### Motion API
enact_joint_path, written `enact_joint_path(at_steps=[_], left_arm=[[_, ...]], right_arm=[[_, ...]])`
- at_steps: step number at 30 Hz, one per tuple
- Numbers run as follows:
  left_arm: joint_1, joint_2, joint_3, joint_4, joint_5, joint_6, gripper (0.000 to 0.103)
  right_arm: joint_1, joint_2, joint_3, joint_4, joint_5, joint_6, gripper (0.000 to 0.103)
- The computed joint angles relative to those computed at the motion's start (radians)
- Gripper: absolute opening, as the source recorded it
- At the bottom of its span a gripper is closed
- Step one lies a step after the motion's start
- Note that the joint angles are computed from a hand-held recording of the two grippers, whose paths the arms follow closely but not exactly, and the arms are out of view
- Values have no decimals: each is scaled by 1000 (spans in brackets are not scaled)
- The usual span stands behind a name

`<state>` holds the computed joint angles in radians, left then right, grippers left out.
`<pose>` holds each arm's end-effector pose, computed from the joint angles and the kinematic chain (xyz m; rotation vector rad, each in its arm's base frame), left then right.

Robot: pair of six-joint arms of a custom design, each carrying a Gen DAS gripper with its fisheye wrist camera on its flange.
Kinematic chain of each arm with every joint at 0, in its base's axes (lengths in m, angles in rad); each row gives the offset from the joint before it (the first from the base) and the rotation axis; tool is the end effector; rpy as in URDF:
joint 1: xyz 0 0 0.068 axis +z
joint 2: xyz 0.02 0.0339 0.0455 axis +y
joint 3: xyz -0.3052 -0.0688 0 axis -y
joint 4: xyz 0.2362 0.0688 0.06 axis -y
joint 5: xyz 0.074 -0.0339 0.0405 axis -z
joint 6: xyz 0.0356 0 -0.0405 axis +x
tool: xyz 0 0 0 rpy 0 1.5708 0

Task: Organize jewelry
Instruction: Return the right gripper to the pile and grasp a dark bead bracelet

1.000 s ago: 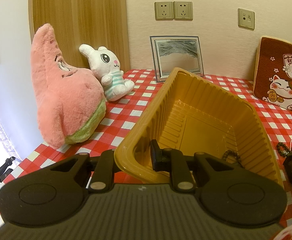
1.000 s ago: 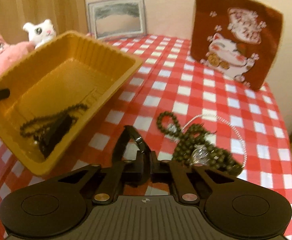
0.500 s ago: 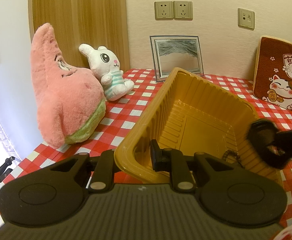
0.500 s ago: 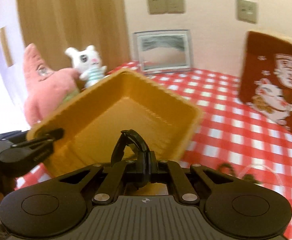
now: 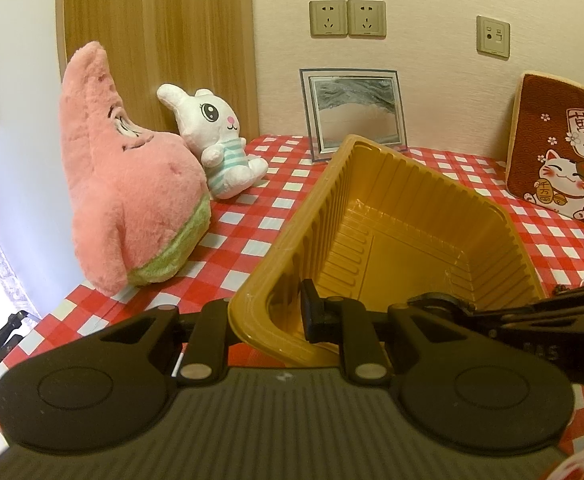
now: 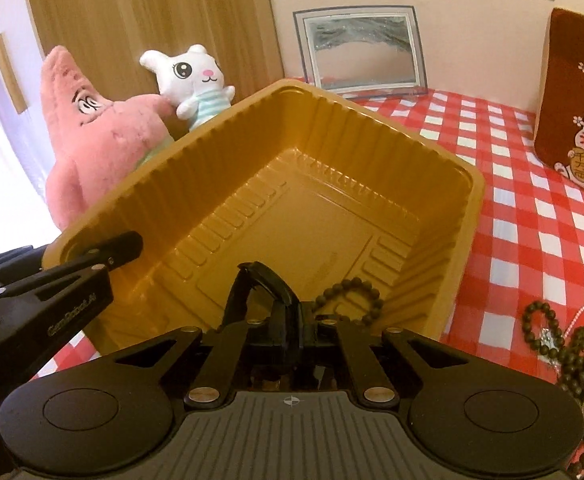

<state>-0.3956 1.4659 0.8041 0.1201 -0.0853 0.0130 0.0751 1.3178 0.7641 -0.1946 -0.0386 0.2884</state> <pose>0.2827 -0.1148 0.2628 0.3787 2.0792 -0.1386 0.2555 0.0206 0.2613 0.2285 2.3182 0.2278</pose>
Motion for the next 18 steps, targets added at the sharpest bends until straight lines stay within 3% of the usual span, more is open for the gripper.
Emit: enact_joint_path(at_steps=[2,4,11,18], left_arm=[[1,0,1,-1,2,0,17],[1,0,1,-2,2,0,17],[3,2,3,-2,5,1,17],[8,4,4,-6,9,1,17]], right_arm=[[-13,-34,-6,-19,-3,1,34],[-35,-92,-27,-29,-14,17,52],[-215,-314,-84,-197,-84,37,54],[-649,-429,-123,-381,-211,-148,54]])
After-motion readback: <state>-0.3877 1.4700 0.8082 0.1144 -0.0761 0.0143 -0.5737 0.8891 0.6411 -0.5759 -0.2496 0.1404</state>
